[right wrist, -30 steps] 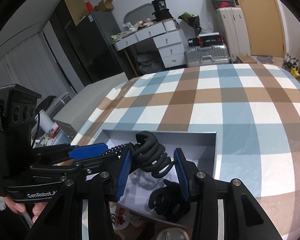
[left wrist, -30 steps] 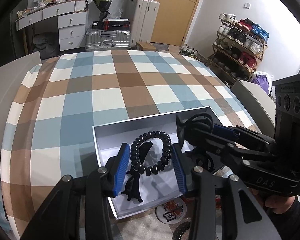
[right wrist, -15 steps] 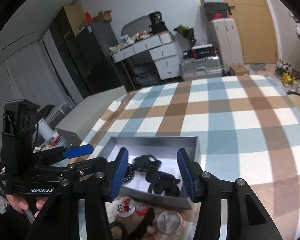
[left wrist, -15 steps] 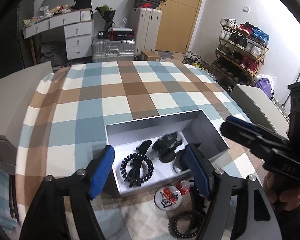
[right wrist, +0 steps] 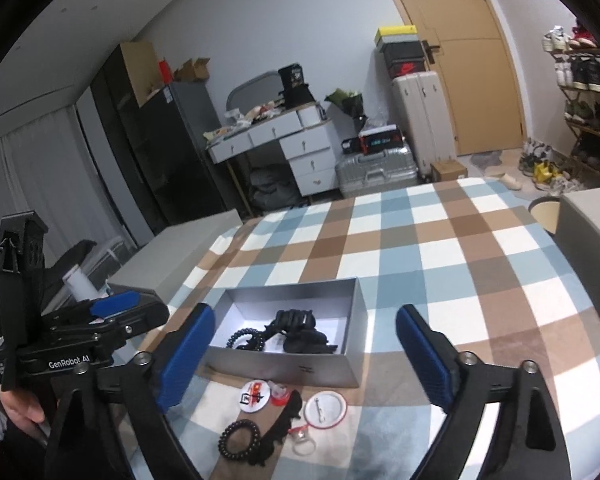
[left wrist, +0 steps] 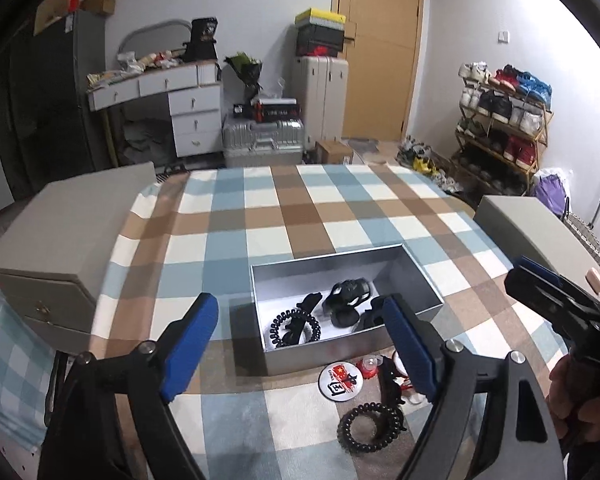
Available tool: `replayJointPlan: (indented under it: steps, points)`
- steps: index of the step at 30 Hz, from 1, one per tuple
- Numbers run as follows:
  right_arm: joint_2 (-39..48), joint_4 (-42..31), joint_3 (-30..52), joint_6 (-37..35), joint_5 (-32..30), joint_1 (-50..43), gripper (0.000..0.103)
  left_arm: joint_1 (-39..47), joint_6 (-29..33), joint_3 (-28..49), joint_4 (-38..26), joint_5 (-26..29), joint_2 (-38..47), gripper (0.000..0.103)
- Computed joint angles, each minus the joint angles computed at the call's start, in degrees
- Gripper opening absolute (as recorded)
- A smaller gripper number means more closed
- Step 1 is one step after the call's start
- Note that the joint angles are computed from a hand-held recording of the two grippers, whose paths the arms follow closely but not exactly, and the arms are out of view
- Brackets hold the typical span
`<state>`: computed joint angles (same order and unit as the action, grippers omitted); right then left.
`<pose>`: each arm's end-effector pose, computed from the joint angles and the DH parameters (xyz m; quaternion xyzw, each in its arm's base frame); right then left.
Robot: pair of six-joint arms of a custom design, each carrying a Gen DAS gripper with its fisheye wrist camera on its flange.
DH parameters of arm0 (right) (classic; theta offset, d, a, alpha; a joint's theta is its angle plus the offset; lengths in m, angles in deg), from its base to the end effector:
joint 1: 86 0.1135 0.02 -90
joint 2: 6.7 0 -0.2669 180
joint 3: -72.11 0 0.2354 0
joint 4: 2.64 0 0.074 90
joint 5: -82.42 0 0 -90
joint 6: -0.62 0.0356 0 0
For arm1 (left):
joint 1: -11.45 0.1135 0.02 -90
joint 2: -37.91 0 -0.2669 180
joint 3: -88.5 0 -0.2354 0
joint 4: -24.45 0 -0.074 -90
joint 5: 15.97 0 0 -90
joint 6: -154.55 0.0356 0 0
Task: Organize jewelry
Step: 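Raise both grippers out of the box and move back toward the remaining jewelry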
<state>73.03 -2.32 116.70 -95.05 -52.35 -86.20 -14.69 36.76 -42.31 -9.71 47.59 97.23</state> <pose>0.2465 0.0242 0.1839 -0.2153 0.8101 0.3152 0.4450 0.1787 -0.0701 0.2277 -0.1017 0.8957 0.0164 0.4326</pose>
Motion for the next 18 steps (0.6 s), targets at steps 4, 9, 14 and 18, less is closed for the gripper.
replayJointPlan:
  steps: [4, 9, 14, 18]
  points:
    - [-3.6, 1.0, -2.8, -0.2, -1.6, -1.6, 0.103, -3.9, -2.9, -0.6, -0.5, -5.4, -0.8, 0.087]
    - [-6.2, 1.4, -5.4, -1.2, -4.0, -3.4, 0.103, -8.6, -7.0, -2.0, -0.8, -12.6, -1.4, 0.101]
    - [-7.6, 3.1, -9.3, -3.2, -4.6, -4.5, 0.103, -11.6, -10.7, -4.2, -0.8, -15.0, -1.9, 0.102]
    - [-7.1, 5.8, -12.5, -5.4, -3.8, -4.6, 0.103, -12.4, -13.3, -6.4, -0.3, -13.0, -1.2, 0.102]
